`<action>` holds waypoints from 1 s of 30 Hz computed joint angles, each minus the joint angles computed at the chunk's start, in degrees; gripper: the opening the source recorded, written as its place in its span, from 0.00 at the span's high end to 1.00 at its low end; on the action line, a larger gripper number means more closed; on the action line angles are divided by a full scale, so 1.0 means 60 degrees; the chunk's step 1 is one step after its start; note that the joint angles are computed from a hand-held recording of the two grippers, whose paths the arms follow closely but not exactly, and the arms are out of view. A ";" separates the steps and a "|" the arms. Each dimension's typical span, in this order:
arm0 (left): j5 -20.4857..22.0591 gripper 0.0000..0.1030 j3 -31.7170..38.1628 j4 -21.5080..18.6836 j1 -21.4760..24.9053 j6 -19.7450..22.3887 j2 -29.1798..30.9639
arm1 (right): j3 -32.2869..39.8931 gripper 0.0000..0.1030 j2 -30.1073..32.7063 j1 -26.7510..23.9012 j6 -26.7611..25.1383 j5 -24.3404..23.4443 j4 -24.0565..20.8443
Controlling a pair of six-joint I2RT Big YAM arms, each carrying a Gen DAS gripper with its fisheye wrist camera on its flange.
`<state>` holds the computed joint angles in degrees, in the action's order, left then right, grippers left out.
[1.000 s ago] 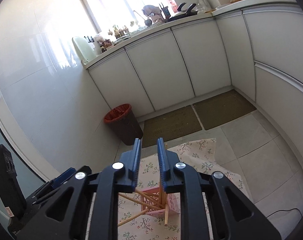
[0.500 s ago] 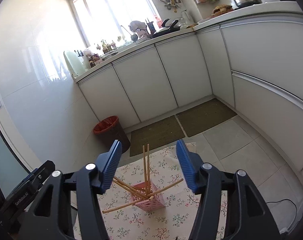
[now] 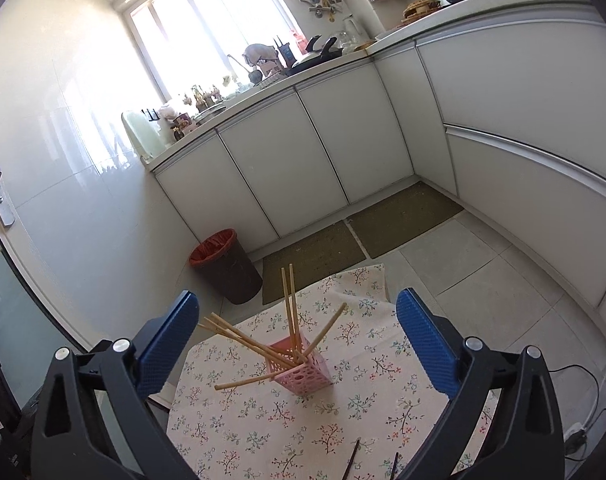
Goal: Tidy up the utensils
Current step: 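Move both open grippers down to the two black chopsticks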
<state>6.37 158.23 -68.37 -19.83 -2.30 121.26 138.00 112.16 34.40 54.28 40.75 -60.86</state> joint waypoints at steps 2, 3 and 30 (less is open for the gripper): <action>-0.0024 0.07 -0.0780 0.0325 -0.0041 0.0101 -0.0429 | -0.0260 0.07 -0.0146 0.0050 0.0109 -0.0009 0.0007; -0.0063 0.07 -0.1134 0.0487 -0.0062 0.0140 -0.0624 | -0.0353 0.07 -0.0196 0.0077 0.0169 -0.0010 -0.0026; 0.0723 0.07 -0.2594 -0.3469 -0.0847 0.1216 0.0531 | -0.6888 0.07 -0.2239 -0.0262 0.4476 -0.3857 -0.0728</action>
<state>10.71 142.66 -89.18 -24.91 5.00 124.44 96.67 98.72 32.82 81.14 17.61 -65.23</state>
